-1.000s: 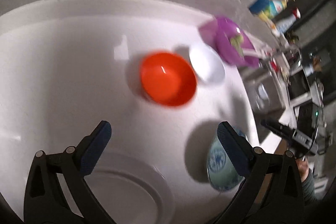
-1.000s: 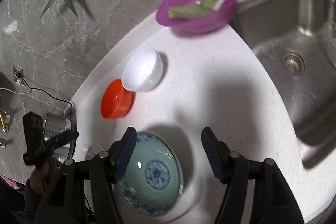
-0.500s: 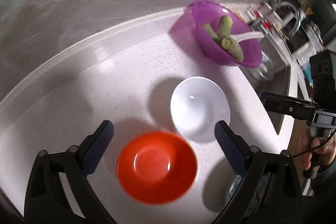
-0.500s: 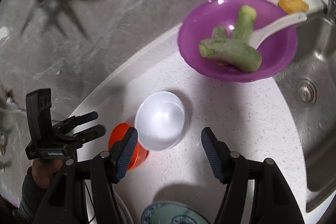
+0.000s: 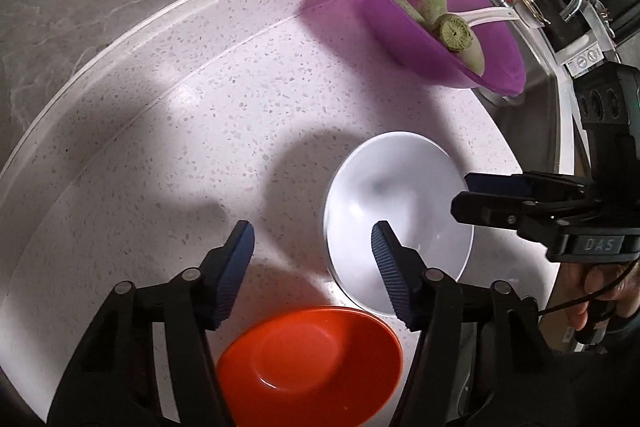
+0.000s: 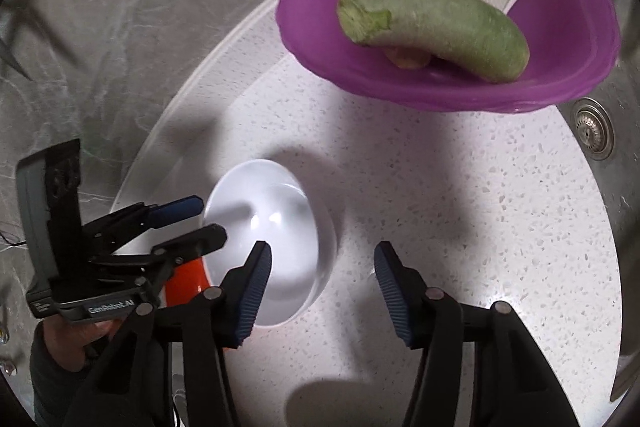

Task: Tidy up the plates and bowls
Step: 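Move both tools to the small white bowl, then close both tools on opposite sides of the white bowl rim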

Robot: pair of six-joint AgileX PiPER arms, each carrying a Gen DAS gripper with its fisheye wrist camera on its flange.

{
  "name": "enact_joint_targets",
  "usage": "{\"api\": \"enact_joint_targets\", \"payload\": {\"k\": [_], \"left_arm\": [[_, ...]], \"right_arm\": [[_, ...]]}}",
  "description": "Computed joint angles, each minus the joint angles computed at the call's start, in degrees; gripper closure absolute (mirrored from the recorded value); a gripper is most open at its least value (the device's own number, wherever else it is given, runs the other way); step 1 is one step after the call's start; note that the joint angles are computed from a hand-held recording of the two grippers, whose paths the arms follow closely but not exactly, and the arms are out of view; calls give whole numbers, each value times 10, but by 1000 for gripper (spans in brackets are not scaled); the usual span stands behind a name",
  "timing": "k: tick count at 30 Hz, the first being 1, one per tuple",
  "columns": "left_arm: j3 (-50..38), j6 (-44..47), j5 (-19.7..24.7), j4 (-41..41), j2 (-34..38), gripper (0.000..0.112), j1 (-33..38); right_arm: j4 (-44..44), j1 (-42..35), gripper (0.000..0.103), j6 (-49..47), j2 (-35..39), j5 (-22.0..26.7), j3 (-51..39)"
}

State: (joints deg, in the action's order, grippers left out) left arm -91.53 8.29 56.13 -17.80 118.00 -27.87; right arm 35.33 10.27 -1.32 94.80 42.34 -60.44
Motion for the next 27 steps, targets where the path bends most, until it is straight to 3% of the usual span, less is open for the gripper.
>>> {"api": "enact_joint_targets", "payload": {"k": [1,7,13,16,20,27], "left_arm": [[-3,-3,2,5,2,54,-2],[-5,-19,7,23,9,81,-11],[-13,-35,11,39,16,84,-19],[-11,-31,12,31,16,87,-16],[-15,-26,15,23,18,100,-22],[-18,-32,17,21,22,104,-27]], "right_arm": [[-4,3,47,4,5,-2,-3],[-40,24,56,39,25,-7,-16],[-49,31,64,46,32,-4,-21],[-47,32,74,42,36,-1,-25],[-37,42,87,30,42,-7,-33],[-49,50,88,35,49,-5,-46]]}}
